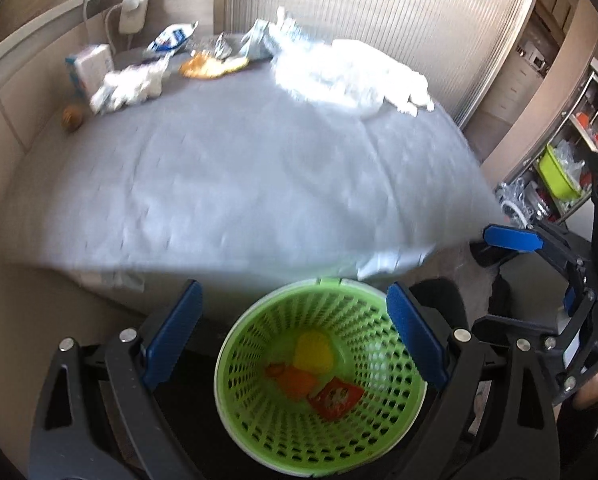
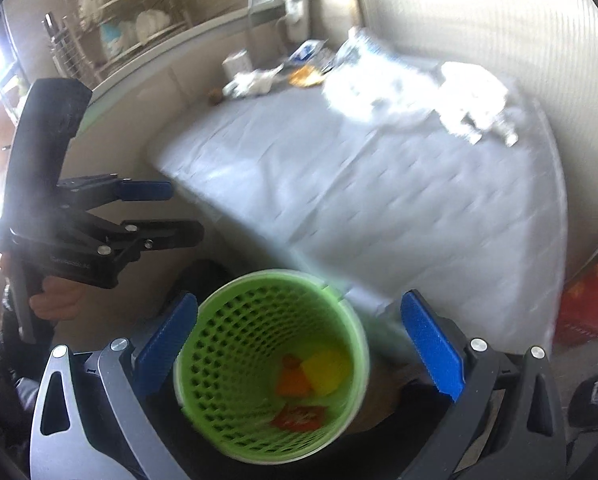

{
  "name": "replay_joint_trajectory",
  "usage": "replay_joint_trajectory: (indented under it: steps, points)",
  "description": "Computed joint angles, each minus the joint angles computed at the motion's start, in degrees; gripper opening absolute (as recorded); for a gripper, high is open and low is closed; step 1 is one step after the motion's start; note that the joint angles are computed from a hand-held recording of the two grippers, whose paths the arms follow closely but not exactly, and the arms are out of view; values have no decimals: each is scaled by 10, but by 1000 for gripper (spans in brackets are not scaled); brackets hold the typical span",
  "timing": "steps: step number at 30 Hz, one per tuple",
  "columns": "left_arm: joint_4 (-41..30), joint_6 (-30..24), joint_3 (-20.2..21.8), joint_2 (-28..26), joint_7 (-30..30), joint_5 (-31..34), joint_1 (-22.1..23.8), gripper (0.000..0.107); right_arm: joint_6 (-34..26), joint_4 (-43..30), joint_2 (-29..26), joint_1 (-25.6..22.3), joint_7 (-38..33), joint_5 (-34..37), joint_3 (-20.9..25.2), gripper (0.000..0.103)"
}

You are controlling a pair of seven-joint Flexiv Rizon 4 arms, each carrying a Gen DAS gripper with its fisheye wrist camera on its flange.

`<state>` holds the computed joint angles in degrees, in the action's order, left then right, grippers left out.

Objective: Collect trash
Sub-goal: 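Grasp the clear plastic bag with the left tool while the right tool grasps the white tissue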

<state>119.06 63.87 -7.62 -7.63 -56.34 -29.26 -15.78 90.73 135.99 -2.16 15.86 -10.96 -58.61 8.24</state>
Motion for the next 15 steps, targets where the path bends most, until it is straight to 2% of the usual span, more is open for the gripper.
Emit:
replay_joint_trajectory:
  steps: [3,7,10,15]
  points:
    - [-37,-1,-11,-22,-9,-12,-1,89,-1,-9,4,-18,53,-80,-20,101]
    - [-91,8,-28,-60,-15,-28,-3,89,-5,-21,6,-47,89,-140,-26,101]
    - [-140,25,-32,-99,-39,-2,-10,89,-21,-35,5,-65,129,-192,-28,101]
    - [-223,7,-25,-161,-97,54,-23,89,-35,-54,1,-91,177,-249,-35,101]
